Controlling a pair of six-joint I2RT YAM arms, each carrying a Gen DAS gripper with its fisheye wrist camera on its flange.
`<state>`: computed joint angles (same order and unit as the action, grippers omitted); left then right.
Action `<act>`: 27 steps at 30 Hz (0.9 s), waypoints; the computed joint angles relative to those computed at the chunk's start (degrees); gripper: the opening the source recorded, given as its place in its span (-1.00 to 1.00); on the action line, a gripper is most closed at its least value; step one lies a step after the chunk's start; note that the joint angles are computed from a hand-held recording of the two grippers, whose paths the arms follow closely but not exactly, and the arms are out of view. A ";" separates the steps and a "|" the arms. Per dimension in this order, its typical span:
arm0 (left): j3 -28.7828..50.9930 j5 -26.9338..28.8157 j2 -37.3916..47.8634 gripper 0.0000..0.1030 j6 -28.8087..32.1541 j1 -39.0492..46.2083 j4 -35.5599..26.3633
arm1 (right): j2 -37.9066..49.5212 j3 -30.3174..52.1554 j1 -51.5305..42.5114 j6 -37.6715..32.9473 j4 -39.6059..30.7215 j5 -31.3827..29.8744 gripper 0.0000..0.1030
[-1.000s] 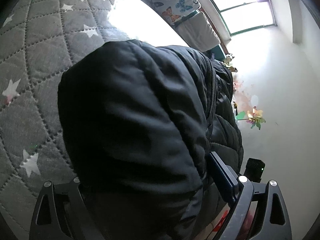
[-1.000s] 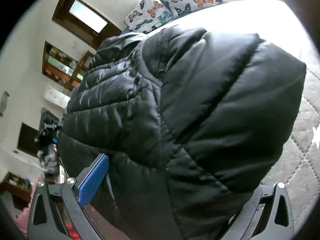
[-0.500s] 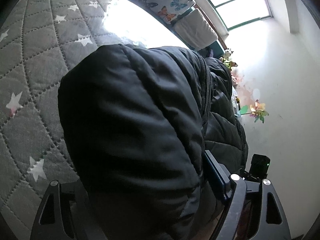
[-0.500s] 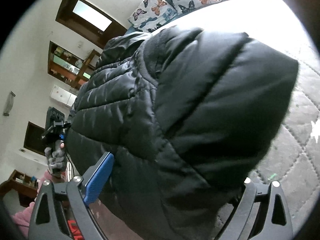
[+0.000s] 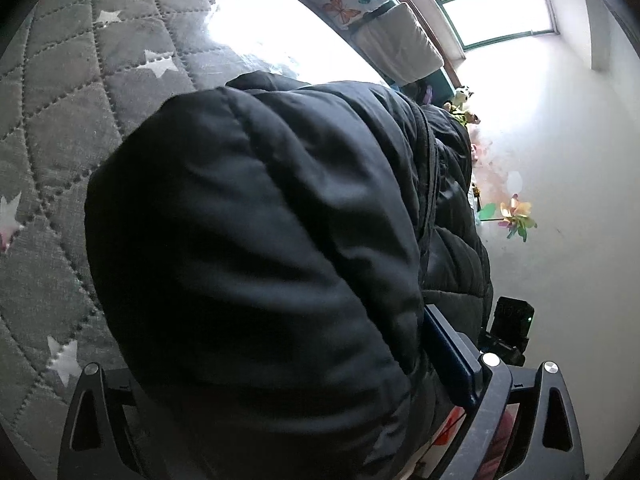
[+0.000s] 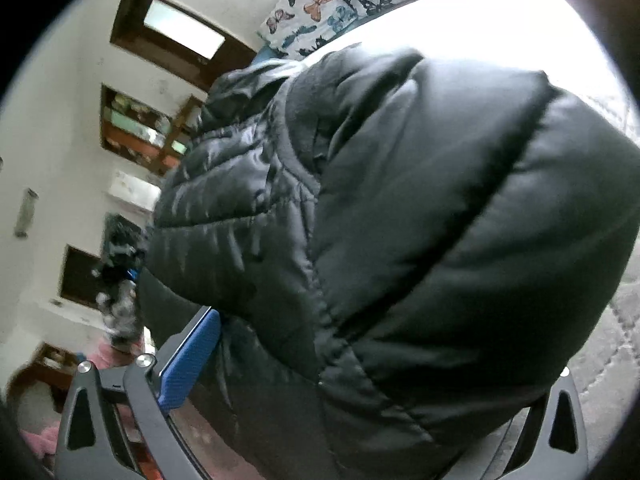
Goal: Fold large clothes
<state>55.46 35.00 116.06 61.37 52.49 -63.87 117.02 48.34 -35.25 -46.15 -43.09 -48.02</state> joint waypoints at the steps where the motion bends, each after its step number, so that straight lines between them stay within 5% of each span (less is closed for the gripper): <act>1: 0.01 0.03 -0.41 0.97 0.23 0.08 -0.39 | 1.35 0.89 -1.10 -1.99 -2.39 -0.81 1.00; 11: 0.00 -0.37 1.48 0.96 1.19 2.03 -1.05 | -0.51 -1.00 -1.31 -2.31 -2.20 0.80 1.00; 14: -1.82 -0.22 -0.51 0.80 2.79 3.43 -0.89 | 0.50 0.13 -3.36 -4.67 -4.74 -0.61 0.98; 20: -3.96 -0.99 -5.13 0.66 9.77 5.50 -3.33 | 0.71 3.24 -8.01 -14.36 -15.20 -0.95 0.45; 25: -1.97 -1.80 -0.48 0.69 7.66 5.59 -2.64 | 3.84 4.59 -8.27 -14.48 -14.64 -0.95 0.47; 27: -1.61 -2.13 0.02 0.74 7.14 5.16 -2.27 | 4.19 4.76 -7.17 -12.99 -13.25 -0.76 0.62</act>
<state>53.85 32.87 116.09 68.51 57.65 -66.15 121.21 53.10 -42.42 -59.14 -56.33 -48.77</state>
